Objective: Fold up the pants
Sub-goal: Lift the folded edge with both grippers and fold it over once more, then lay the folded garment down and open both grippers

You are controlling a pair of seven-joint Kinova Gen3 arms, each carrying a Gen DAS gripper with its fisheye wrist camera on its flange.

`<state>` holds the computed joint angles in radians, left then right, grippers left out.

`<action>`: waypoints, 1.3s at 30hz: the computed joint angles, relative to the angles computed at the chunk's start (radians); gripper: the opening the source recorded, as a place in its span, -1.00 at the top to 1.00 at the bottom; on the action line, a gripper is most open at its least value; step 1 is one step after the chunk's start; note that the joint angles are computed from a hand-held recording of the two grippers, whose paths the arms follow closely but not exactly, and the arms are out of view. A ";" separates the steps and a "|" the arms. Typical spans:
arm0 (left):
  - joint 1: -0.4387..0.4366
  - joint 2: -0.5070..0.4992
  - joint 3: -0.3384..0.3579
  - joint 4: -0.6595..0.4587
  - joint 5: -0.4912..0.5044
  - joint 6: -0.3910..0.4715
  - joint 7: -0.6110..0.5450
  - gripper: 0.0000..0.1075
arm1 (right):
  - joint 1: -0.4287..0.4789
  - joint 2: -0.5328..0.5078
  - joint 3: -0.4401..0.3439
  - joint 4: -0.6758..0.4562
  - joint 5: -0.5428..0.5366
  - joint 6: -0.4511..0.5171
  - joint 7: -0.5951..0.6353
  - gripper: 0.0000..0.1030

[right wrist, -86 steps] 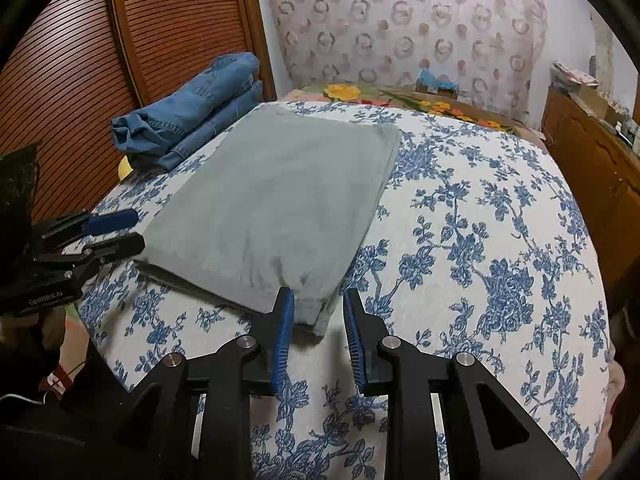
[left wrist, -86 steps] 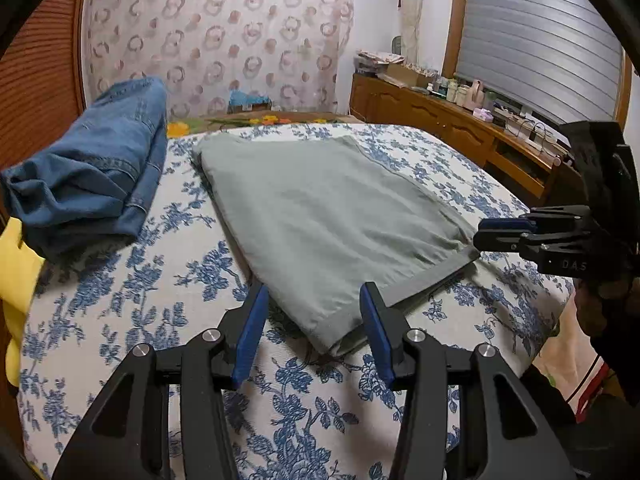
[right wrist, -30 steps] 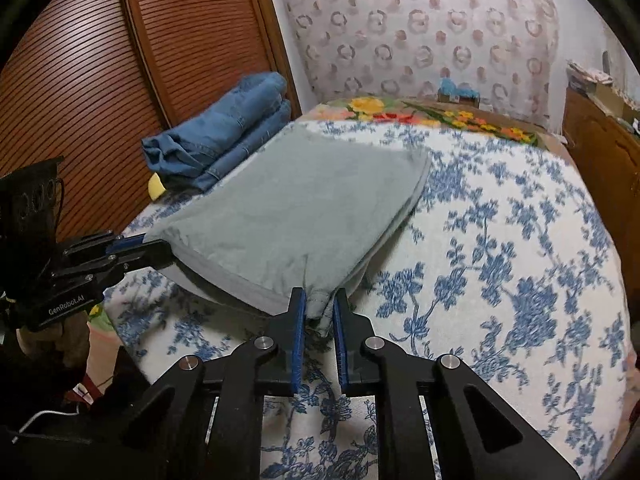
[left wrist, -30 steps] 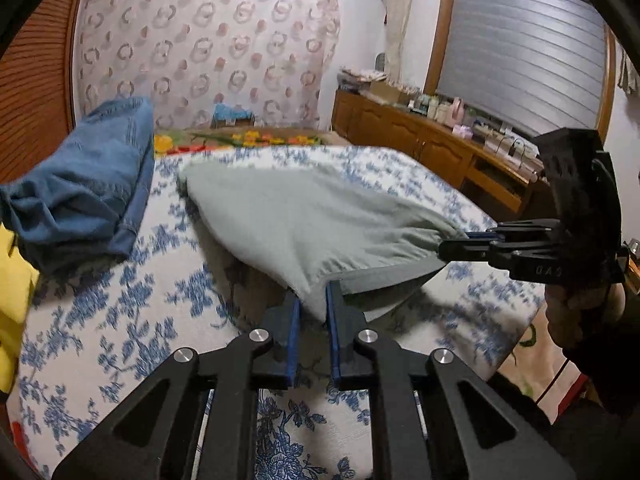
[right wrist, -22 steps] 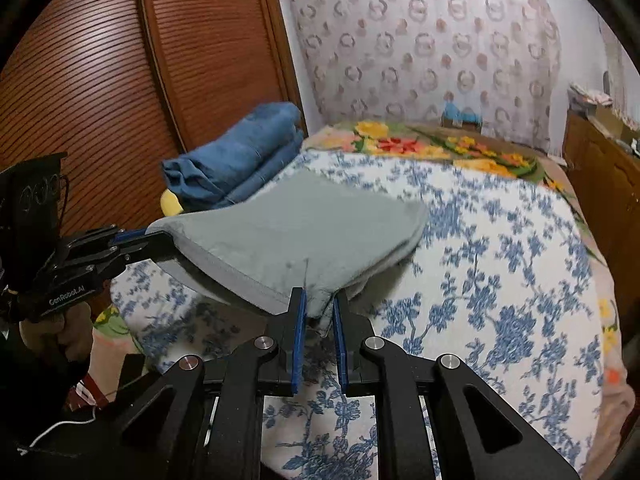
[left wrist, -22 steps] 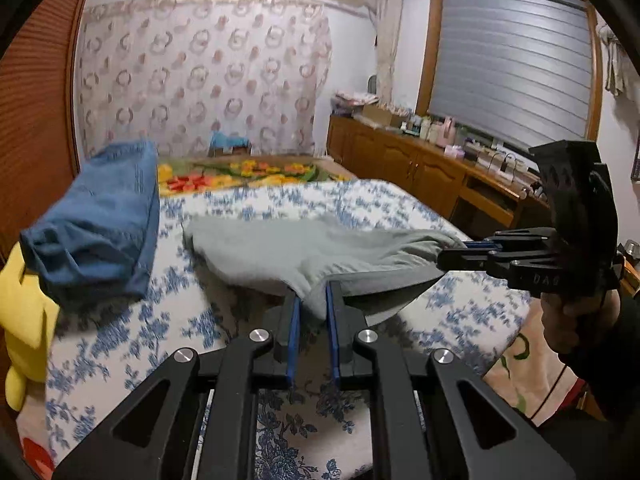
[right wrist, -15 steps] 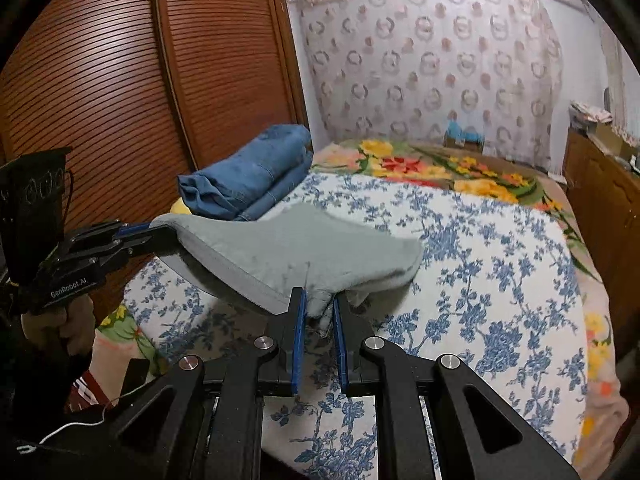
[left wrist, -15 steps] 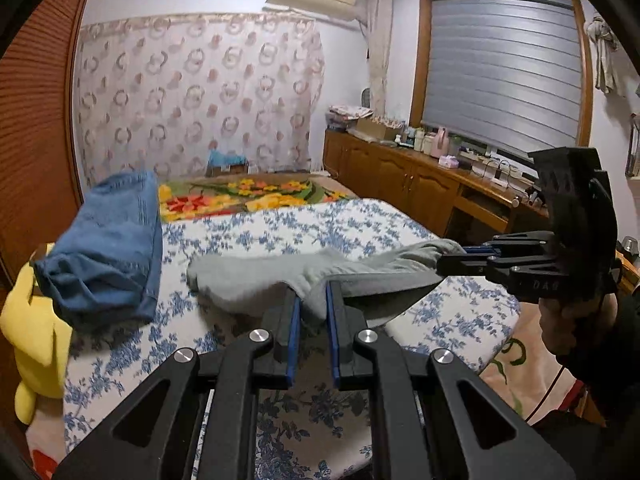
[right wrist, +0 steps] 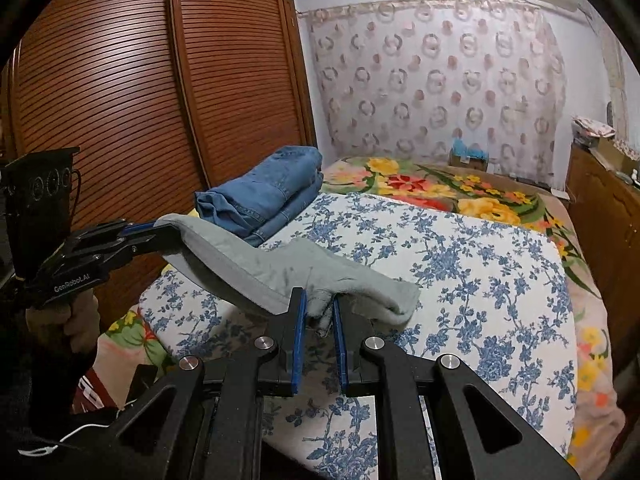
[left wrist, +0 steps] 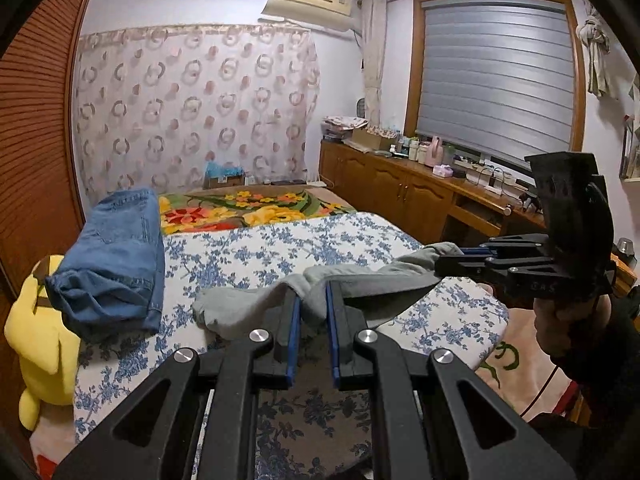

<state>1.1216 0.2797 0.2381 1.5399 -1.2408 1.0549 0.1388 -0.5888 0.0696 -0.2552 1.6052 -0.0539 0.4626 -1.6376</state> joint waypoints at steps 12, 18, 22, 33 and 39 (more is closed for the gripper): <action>-0.060 0.022 -0.034 0.048 0.062 -0.099 0.034 0.76 | -0.070 0.125 0.039 -0.087 0.127 0.027 -0.112 0.75; -0.102 0.014 -0.052 0.022 0.073 -0.138 -0.023 0.75 | -0.117 0.169 0.084 -0.144 0.216 0.027 -0.172 0.75; -0.109 0.010 -0.058 0.005 0.056 -0.135 -0.045 0.75 | -0.145 0.190 0.106 -0.177 0.273 0.018 -0.215 0.75; -0.154 0.052 -0.089 -0.038 0.124 -0.149 -0.129 0.76 | -0.139 0.310 0.107 -0.316 0.265 0.082 -0.187 0.75; -0.164 0.084 -0.117 -0.063 0.194 -0.159 -0.179 0.75 | -0.139 0.394 0.116 -0.424 0.213 0.162 -0.145 0.75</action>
